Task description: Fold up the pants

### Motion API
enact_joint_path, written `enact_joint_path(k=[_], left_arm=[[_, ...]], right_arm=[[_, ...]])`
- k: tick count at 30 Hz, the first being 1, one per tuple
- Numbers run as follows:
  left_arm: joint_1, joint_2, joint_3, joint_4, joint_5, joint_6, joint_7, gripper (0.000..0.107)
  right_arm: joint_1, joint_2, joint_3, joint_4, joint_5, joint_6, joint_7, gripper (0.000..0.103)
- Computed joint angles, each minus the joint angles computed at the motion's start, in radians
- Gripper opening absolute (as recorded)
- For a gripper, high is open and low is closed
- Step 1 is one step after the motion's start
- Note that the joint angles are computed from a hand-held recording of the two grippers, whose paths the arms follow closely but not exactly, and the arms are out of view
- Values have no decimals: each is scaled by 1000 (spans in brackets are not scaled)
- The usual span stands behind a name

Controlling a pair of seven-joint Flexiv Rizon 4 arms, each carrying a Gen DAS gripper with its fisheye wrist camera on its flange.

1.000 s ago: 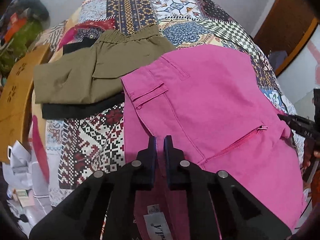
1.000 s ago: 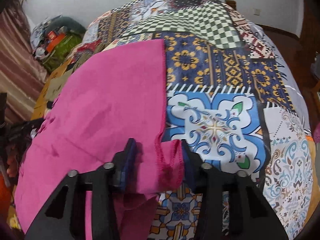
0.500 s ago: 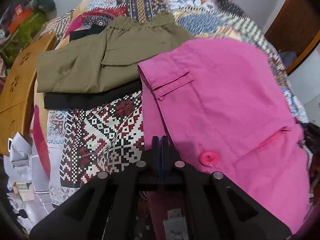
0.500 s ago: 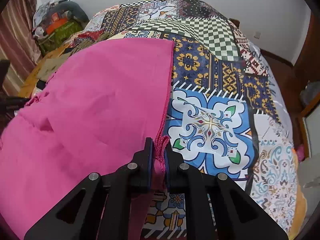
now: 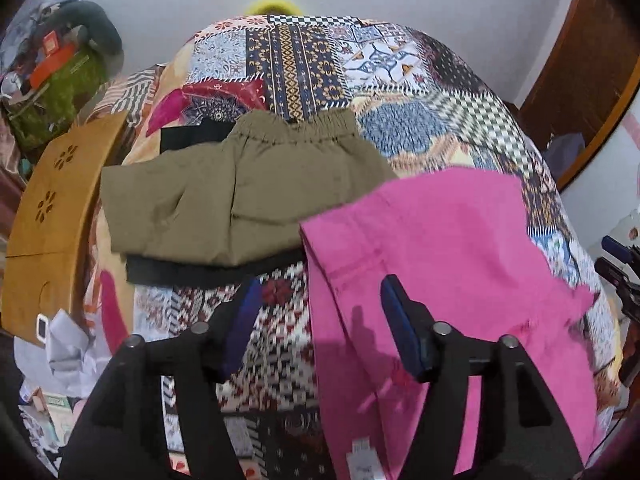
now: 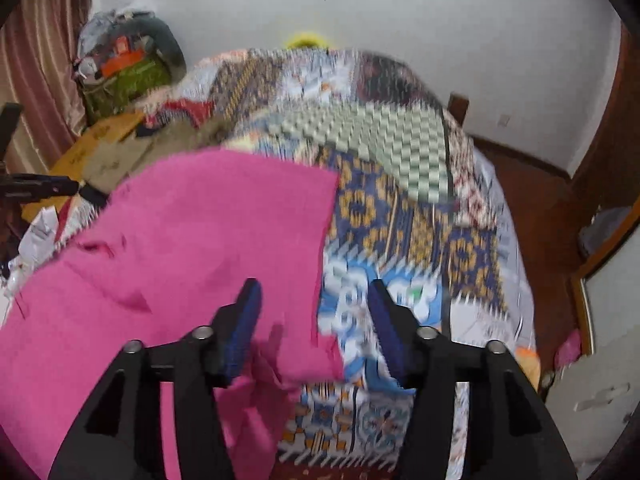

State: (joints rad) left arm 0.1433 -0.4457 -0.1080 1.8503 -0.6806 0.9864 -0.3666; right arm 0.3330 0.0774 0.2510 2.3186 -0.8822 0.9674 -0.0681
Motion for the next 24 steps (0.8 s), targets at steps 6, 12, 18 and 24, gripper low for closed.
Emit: enact_joint_path(k=[6,12,18,24], left_arm=[[-27,-98,19,-129,91,-49,-130,63],[-39,-189,24,-242,186,-119,-237,63],[-31,-251,8,-313,218,-192,-286,63],[-12,-284,-11,-345,190,-261,-314,64]], right_arm=[[-42,-53,-51,-40,-111,97,39,67],[-72,-154,-104,-67,-70,204,0,67],[-98,-213,-162,-58,-50,322,20,67],[-94,-274,-201,-88,-33,380,-8,66]])
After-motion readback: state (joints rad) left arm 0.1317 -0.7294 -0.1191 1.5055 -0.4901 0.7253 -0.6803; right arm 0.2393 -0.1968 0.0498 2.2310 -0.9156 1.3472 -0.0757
